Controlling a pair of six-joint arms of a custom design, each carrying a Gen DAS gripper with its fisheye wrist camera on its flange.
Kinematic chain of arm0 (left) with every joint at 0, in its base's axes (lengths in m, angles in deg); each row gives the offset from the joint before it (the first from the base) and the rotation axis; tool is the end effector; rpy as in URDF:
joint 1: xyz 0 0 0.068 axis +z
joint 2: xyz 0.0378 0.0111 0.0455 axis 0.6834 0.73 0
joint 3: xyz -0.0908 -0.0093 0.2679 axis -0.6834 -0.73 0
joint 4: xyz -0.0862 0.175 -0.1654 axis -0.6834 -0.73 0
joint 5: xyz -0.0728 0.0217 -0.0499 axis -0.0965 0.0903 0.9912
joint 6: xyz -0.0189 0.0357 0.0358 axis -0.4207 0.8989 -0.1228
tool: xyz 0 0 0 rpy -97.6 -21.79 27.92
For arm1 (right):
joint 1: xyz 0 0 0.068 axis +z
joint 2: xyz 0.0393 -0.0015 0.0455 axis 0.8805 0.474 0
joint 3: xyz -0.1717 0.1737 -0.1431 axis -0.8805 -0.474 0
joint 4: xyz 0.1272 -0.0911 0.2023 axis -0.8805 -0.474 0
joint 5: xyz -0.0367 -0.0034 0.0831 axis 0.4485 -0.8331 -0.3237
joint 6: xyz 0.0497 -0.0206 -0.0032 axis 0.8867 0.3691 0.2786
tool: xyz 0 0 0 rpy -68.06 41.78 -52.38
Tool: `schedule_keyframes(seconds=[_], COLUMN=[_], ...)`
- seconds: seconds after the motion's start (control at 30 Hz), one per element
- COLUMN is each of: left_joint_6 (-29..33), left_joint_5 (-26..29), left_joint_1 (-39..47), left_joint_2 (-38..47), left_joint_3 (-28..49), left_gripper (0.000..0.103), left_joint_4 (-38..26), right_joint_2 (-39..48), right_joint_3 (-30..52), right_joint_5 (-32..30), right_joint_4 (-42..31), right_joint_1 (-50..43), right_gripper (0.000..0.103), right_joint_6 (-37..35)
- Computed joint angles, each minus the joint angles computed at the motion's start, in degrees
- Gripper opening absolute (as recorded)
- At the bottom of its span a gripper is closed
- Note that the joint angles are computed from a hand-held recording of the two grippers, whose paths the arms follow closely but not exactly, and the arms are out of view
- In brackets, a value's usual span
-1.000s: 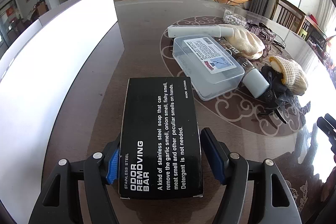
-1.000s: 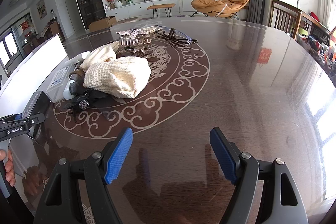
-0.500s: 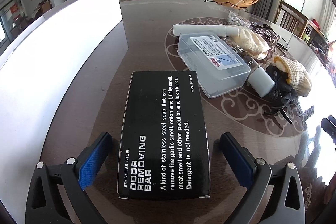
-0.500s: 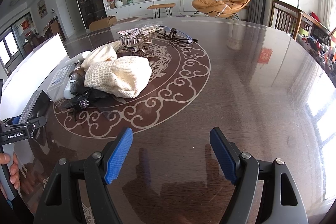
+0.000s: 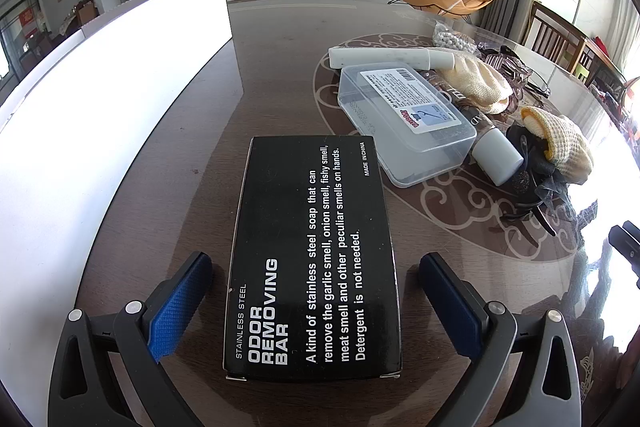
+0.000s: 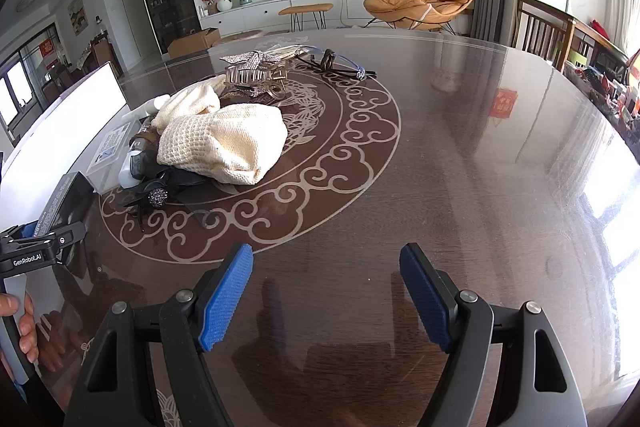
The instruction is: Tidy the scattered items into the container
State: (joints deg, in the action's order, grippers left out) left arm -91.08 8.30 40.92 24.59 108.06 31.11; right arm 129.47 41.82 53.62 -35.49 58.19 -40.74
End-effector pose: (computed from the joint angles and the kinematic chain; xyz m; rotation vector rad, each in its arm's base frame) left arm 0.2785 -0.0024 0.0899 -0.4835 2.4989 0.1491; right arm 0.3326 -0.0087 0.1685 -0.4146 2.3910 0.2597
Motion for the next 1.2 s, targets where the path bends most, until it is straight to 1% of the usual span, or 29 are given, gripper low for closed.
schedule_keyframes(seconds=[0.23,1.2], left_joint_6=[0.01,-0.01], left_joint_5=[0.00,0.00], left_joint_1=[0.01,0.01], left_joint_2=[-0.01,-0.13], left_joint_3=[-0.03,-0.26], left_gripper=[0.103,0.103], left_joint_4=[0.03,0.14], right_joint_2=[0.66,0.62], right_joint_3=[1.00,0.88], right_joint_5=[-0.58,-0.63], right_joint_4=[-0.43,-0.35], right_joint_1=[-0.57,-0.56], right_gripper=[0.077,0.077], right_joint_6=[-0.22,-0.21])
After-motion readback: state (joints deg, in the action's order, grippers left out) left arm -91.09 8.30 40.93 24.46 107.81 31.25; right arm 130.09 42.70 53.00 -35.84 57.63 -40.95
